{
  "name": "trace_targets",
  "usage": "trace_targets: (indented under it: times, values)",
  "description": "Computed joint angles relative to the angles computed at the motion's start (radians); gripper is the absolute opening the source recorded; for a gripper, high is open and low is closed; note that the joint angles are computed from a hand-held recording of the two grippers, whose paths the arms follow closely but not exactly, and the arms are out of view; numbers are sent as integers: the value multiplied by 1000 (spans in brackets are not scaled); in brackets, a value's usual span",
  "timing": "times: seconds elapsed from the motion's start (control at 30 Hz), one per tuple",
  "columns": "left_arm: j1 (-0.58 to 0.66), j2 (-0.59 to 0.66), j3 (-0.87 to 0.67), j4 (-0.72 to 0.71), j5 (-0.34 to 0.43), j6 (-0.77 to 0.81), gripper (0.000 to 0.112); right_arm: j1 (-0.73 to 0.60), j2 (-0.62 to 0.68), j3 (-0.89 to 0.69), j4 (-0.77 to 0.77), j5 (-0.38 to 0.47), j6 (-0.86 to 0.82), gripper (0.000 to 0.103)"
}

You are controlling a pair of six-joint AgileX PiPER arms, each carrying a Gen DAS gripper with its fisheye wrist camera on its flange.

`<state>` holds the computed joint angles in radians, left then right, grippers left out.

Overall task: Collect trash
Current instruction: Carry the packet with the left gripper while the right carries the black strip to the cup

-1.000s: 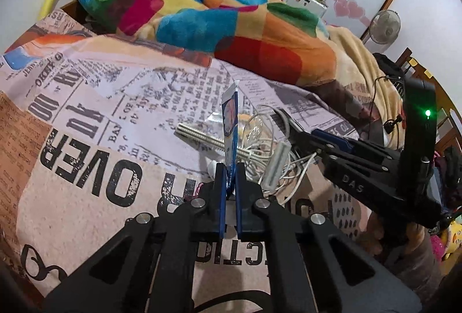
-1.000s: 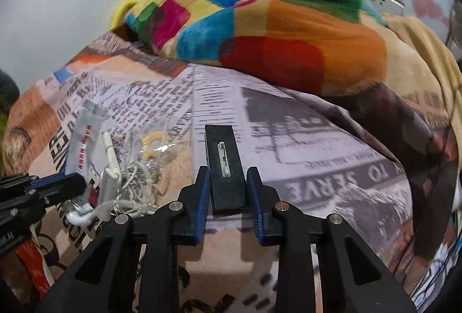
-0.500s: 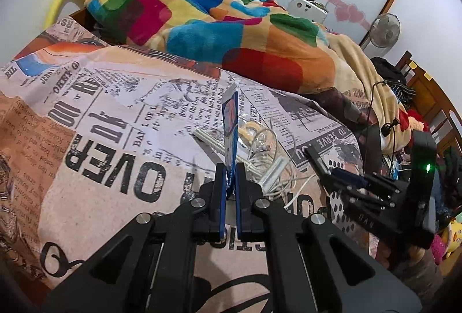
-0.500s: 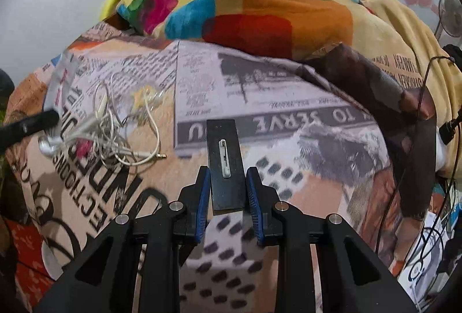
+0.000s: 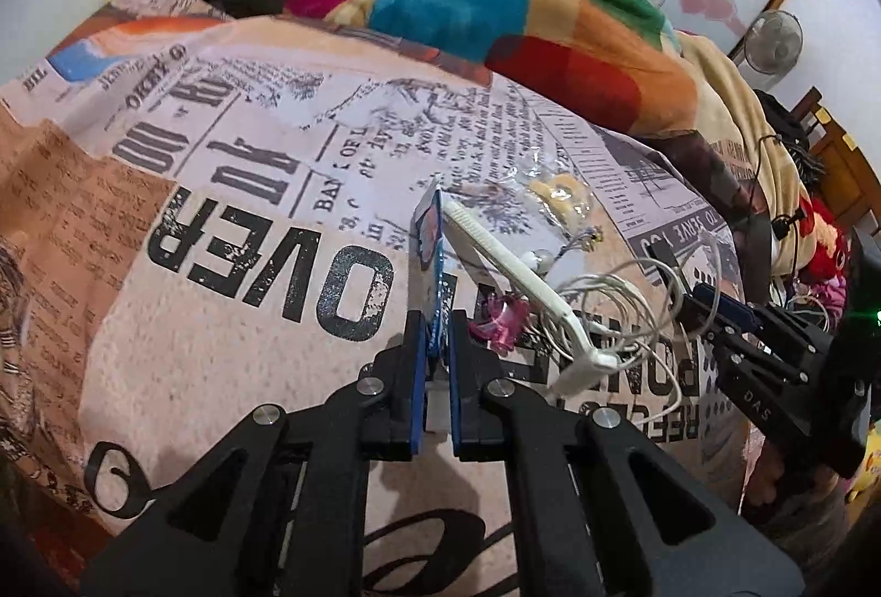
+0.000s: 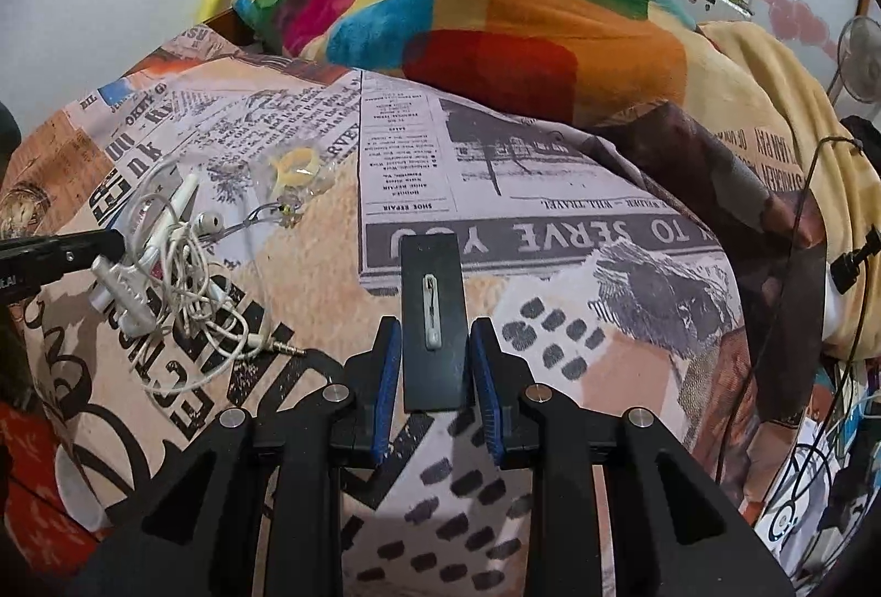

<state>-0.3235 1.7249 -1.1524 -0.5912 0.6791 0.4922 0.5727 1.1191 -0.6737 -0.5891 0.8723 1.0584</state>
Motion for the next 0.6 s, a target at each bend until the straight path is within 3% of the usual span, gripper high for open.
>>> trace_targets:
  times: [0.37,0.6]
  values:
    - [-15,-38,10,12,-50,2,4,15,2,-11,4,-5,44,22]
    - [11,-142,-5,36,16,-29,4,111,-49,-111,-17,121,91,22]
